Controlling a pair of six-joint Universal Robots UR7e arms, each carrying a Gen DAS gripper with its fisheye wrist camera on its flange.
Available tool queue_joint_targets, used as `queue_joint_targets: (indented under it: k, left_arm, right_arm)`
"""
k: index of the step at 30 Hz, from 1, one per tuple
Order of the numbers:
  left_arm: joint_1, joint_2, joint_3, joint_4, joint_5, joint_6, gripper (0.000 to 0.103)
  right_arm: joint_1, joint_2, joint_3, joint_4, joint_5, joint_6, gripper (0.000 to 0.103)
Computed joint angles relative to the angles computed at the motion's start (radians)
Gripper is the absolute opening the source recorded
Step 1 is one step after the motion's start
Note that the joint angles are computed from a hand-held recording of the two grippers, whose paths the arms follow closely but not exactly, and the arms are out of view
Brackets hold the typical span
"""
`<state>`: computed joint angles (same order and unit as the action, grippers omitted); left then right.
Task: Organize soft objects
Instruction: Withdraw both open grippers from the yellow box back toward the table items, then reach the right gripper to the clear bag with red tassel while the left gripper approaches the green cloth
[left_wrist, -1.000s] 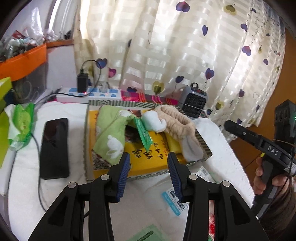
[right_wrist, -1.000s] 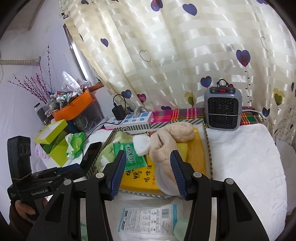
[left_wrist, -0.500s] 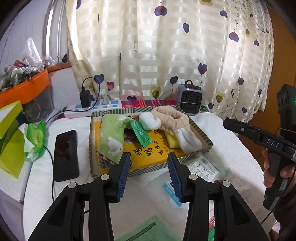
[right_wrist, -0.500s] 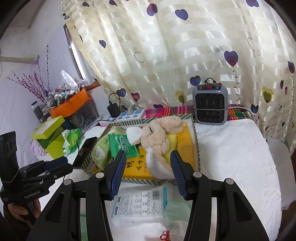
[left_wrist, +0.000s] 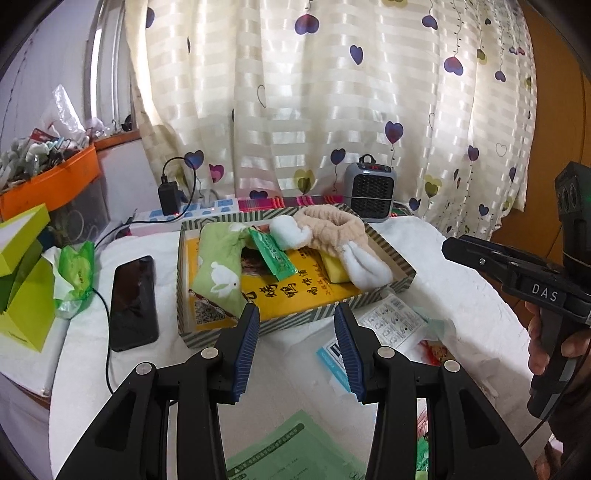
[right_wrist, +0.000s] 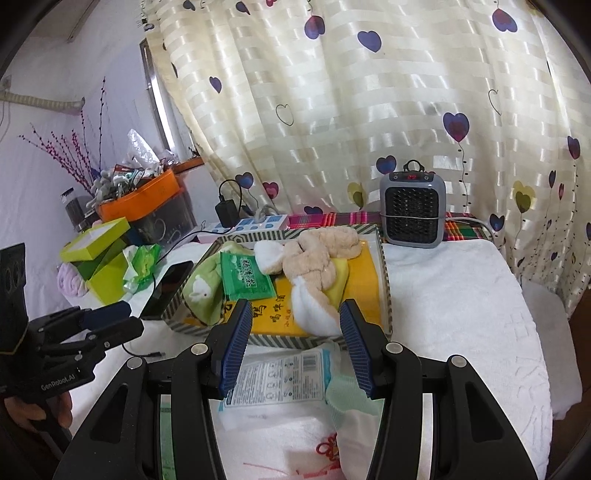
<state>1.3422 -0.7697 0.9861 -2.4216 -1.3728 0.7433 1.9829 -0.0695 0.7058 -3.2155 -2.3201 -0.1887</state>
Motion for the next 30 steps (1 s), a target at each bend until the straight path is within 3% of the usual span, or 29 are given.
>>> queue_joint_targets:
  k: [9,11,13,21,30]
  left_arm:
    - [0.008,-0.038,0.052,-0.011,-0.008,0.003,0.041]
    - [0.010,-0.045,0.062,-0.013,-0.006,0.009,0.041]
    - [0.016,-0.052,0.067,-0.004,-0.013,0.003,0.041]
    - [0.050,-0.071,0.071,0.036,-0.026,-0.002,0.041]
    - [0.104,-0.089,0.063,0.106,-0.044,0.001,0.041]
  right_arm:
    - [0.021,0.010,0.033,-0.065,-0.049,-0.046,0.051]
    - [0.027,0.015,0.038,-0.083,-0.071,-0.064,0.054]
    - [0.030,0.015,0.045,-0.093,-0.073,-0.064,0.066]
    - [0.036,-0.023,0.150,-0.129,-0.095,-0.023,0.066]
    - [0.050,-0.081,0.304,-0.249,-0.118,-0.023,0.066]
